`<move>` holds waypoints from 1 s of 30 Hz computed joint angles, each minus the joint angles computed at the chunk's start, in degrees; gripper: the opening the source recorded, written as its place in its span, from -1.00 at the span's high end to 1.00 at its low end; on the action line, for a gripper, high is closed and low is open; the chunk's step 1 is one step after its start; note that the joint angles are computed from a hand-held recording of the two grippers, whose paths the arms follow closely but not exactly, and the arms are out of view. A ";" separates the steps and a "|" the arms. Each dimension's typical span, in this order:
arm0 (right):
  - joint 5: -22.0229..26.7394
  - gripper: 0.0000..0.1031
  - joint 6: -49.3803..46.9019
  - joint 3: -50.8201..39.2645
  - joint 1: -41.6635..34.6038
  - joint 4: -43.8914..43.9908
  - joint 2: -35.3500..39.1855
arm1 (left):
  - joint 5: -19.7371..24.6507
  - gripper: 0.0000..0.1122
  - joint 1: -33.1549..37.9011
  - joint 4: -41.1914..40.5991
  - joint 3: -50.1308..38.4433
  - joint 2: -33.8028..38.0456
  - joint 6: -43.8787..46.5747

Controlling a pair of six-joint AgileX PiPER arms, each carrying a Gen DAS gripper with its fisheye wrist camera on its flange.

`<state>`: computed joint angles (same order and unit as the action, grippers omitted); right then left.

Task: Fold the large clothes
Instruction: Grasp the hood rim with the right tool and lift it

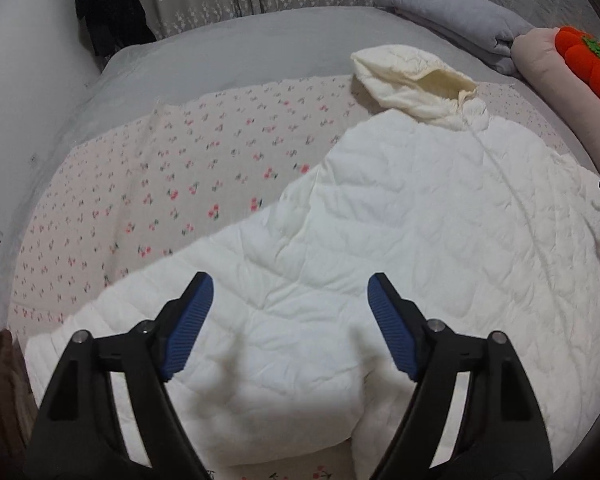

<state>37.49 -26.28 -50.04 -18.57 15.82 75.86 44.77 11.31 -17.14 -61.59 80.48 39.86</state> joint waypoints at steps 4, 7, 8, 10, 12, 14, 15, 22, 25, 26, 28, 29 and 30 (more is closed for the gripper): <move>5.33 -0.80 9.88 -13.51 8.10 -3.70 6.17 | 4.11 -0.46 -10.81 8.65 -13.72 7.23 -13.66; 5.76 -0.83 16.21 -23.46 13.72 -6.83 14.38 | 4.35 -0.48 -18.54 15.80 -24.03 15.65 -23.96; 5.59 -0.83 18.62 -26.56 15.27 -8.26 17.37 | 4.17 -0.48 -20.58 17.56 -27.31 18.88 -26.74; 4.96 -0.83 22.41 -33.48 17.45 -9.69 24.38 | 3.31 -0.48 -24.11 20.64 -33.39 25.24 -32.09; 2.92 -0.83 23.82 -38.42 18.40 -9.41 30.07 | 1.02 -0.48 -26.75 23.81 -37.81 30.93 -37.07; 0.27 -0.82 25.31 -43.35 19.12 -9.37 36.11 | -1.86 -0.48 -28.64 26.73 -41.33 36.30 -42.18; -0.52 -0.82 26.26 -45.30 19.36 -10.04 38.52 | -2.96 -0.48 -29.24 27.65 -42.95 38.68 -44.29; 1.64 -0.81 35.95 -66.62 21.30 -17.93 58.25 | -10.71 -0.48 -31.04 31.85 -46.57 47.31 -53.16; -4.51 -0.48 39.17 -64.65 20.91 -17.87 59.64 | -14.67 -0.48 -30.66 31.27 -44.14 46.07 -52.24; -5.98 -0.26 37.77 -63.33 20.22 -14.77 59.96 | -15.64 -0.48 -30.60 30.95 -43.50 45.63 -51.08; -8.74 0.03 34.48 -60.25 18.57 -8.11 59.16 | -16.62 -0.48 -30.73 31.71 -43.27 45.64 -50.93; -10.78 0.28 30.55 -58.10 17.53 -2.70 58.10 | -17.10 -0.48 -30.62 31.16 -43.47 45.94 -50.40; -12.41 0.32 27.74 -56.42 16.77 1.45 57.32 | -17.06 -0.48 -30.47 29.78 -44.50 46.64 -49.57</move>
<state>25.08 1.47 -106.45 -1.80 17.28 133.18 27.71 -19.16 12.64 -106.09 127.12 -9.71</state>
